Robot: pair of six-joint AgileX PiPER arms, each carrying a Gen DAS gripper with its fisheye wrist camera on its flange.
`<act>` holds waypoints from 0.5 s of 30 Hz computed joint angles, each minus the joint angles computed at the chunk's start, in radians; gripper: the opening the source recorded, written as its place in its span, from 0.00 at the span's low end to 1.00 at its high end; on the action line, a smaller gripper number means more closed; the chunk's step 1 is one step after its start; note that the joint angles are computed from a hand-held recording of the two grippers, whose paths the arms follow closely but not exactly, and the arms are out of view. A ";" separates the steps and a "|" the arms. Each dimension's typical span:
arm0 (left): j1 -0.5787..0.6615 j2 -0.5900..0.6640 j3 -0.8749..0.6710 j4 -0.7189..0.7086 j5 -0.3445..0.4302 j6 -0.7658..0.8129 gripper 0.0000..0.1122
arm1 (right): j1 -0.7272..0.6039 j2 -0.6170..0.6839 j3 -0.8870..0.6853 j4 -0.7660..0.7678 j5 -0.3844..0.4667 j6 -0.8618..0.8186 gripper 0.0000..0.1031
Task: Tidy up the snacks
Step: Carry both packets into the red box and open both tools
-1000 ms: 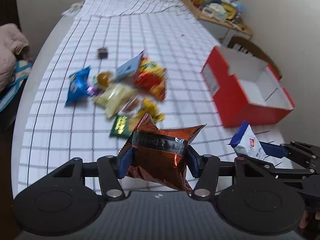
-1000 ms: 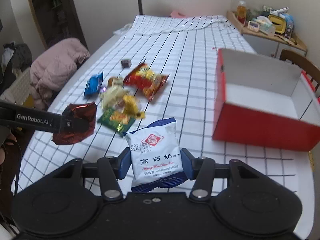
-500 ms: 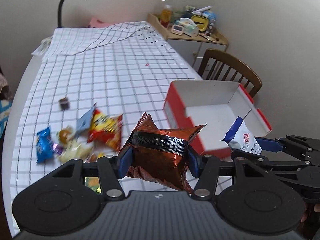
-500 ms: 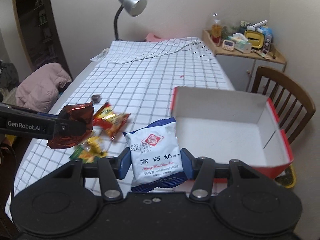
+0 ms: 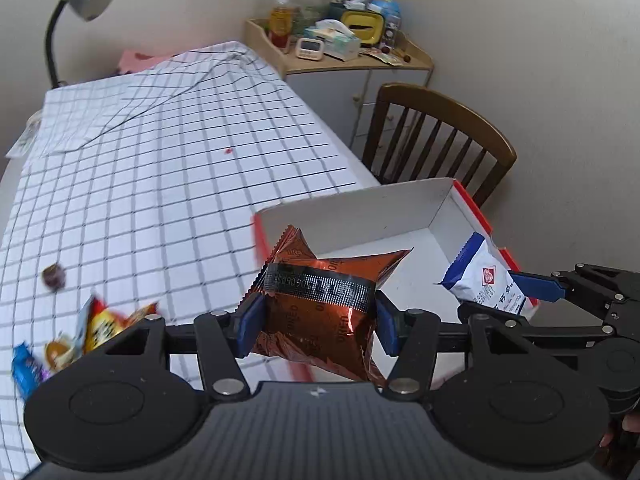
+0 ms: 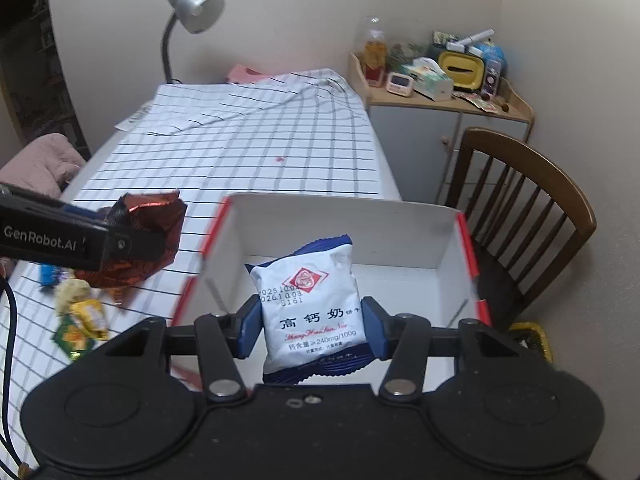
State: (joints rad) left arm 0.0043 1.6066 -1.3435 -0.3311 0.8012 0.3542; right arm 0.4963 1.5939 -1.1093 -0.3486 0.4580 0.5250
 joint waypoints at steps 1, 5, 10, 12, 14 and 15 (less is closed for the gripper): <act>-0.029 0.027 -0.024 0.026 -0.008 -0.031 0.50 | -0.024 0.015 -0.008 0.034 -0.004 -0.044 0.49; -0.121 0.129 -0.110 0.120 -0.029 -0.141 0.50 | -0.103 0.075 -0.040 0.132 -0.010 -0.180 0.50; -0.192 0.258 -0.216 0.209 -0.020 -0.246 0.50 | -0.179 0.158 -0.085 0.258 -0.012 -0.354 0.50; -0.208 0.300 -0.245 0.232 -0.020 -0.277 0.50 | -0.195 0.192 -0.105 0.293 -0.003 -0.411 0.49; -0.221 0.342 -0.278 0.247 -0.007 -0.300 0.51 | -0.202 0.218 -0.117 0.325 -0.001 -0.463 0.49; -0.226 0.361 -0.291 0.253 -0.002 -0.309 0.51 | -0.203 0.230 -0.122 0.339 0.002 -0.485 0.49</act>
